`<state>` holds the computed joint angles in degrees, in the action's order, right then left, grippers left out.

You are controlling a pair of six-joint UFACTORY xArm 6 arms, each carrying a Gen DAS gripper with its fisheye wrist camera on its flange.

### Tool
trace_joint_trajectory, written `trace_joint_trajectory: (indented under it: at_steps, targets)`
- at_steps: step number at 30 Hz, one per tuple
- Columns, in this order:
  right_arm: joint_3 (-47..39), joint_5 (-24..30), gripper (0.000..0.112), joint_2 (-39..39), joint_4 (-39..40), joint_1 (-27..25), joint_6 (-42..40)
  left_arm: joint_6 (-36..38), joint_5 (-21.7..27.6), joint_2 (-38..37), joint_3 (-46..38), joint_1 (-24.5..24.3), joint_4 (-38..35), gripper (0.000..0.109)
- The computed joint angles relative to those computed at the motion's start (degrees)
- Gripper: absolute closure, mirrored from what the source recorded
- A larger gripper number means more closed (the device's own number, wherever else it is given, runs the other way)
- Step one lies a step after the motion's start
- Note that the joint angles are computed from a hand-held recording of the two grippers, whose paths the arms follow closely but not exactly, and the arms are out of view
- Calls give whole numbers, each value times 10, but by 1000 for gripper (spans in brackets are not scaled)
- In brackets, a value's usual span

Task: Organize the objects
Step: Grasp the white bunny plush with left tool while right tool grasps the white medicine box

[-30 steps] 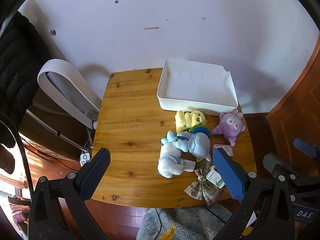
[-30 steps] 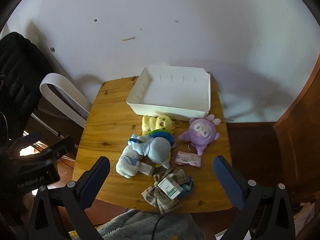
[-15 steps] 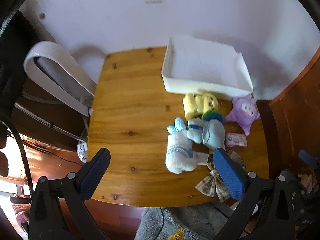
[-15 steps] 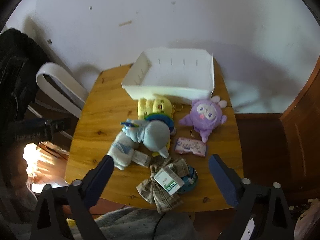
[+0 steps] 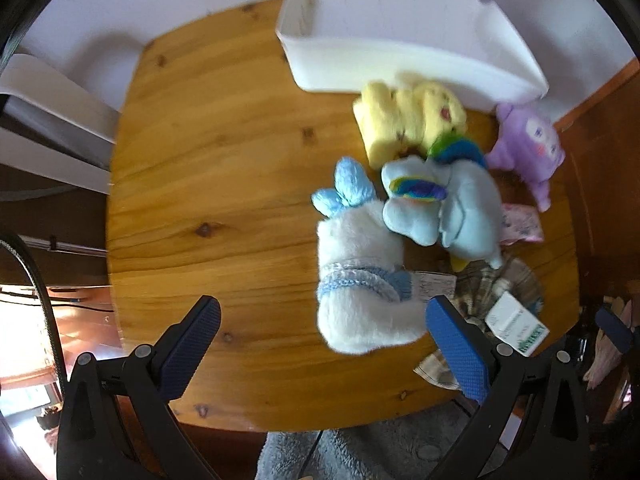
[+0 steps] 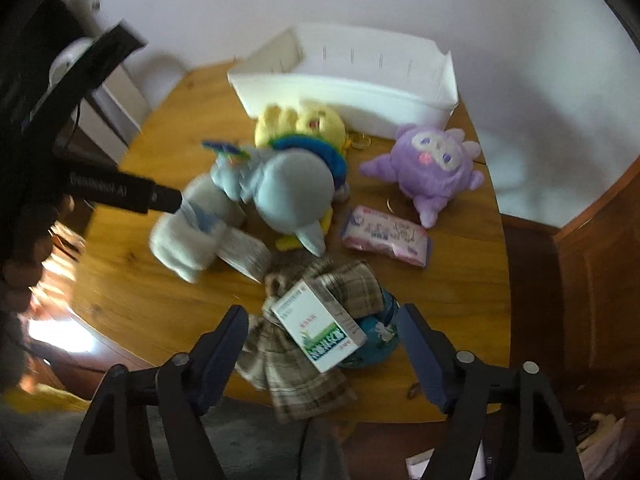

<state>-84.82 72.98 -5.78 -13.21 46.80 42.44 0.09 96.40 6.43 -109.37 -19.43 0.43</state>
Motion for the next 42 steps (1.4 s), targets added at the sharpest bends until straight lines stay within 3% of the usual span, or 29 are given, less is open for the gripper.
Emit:
trace_joint_trajectory:
  at_steps: [12, 23, 26, 28, 30, 35, 42]
  targets:
    - [50, -35, 59, 5, 24, -8, -16, -21, 1, 24, 39, 9, -39, 7]
    - [75, -94, 68, -3, 86, -38, -48, -30, 50, 66, -7, 26, -90, 7]
    - [92, -119, 70, -13, 115, -51, -54, -26, 60, 73, -20, 32, -109, 13]
    - [110, -140, 70, -24, 131, -52, -49, -26, 68, 77, -29, 39, -134, 23]
    - [122, -158, 71, -33, 148, -58, -50, -29, 81, 84, -41, 46, -158, 40]
    - [126, -186, 71, -44, 175, -69, -53, -17, 82, 80, -52, 34, -134, 45]
    - [79, -172, 71, -36, 158, -66, -45, 1, 114, 89, -118, 32, -124, 49]
